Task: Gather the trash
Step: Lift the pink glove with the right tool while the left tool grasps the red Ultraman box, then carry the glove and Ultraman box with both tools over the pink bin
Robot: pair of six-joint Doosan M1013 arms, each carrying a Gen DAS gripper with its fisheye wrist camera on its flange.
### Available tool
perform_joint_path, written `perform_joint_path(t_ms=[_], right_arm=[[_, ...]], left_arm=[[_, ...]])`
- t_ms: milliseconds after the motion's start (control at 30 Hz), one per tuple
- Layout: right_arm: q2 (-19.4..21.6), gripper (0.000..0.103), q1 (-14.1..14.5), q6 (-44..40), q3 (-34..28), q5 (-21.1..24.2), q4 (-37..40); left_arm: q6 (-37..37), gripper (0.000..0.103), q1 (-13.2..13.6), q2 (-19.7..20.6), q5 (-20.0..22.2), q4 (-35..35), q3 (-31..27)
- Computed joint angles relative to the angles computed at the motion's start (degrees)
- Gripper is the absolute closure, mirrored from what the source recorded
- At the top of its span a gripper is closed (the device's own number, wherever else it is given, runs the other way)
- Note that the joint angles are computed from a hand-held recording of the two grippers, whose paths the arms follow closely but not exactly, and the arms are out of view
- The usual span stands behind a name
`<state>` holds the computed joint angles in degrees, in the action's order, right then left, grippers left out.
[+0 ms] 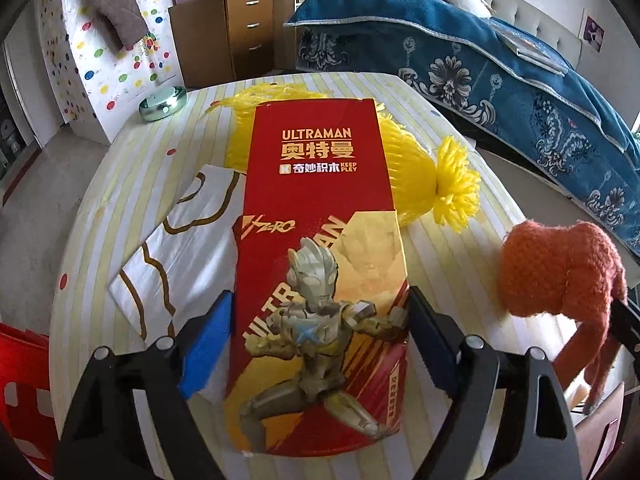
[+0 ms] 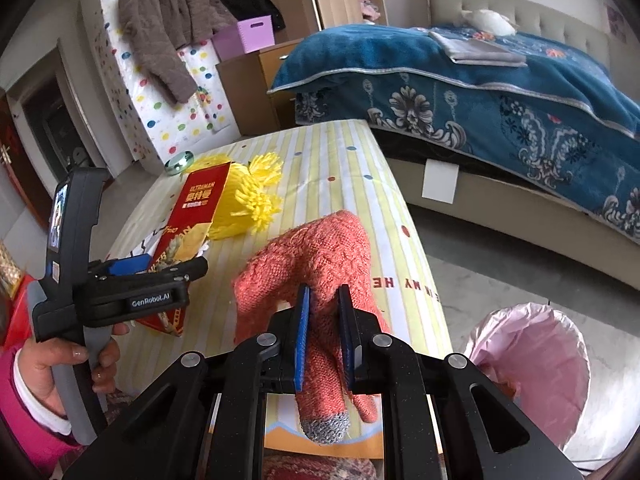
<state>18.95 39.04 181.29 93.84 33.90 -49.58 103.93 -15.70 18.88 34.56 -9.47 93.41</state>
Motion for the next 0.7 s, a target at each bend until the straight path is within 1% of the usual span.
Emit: perform_joint_path(t_ms=[100,233,367,533,700], right_arm=[[-0.40,0.089,0.25,0.71,0.41,0.17,-0.66],[-0.95,0.089,0.81,2.37,0.90,0.41,-2.52],[-1.24,0.089,1.56,3.96,0.91,0.91,-4.92],[-1.68,0.089,2.50,5.91,0.60,2.33,-7.69],[-2.61,0.089,3.62,7.43,0.64,5.34,-9.20]], left_arm=[[1.42,0.024,0.55,-0.93,-1.12,-2.11,0.87],[10.21,0.025,2.03,-4.03,-4.74,-10.74,3.57],[17.58,0.025,3.05,-6.86,-6.41,-16.84,5.93],[25.51,0.025,3.76,-9.86,-7.27,-22.61,8.50],[30.45,0.025,3.52,-11.48,-7.87,-25.82,9.84]])
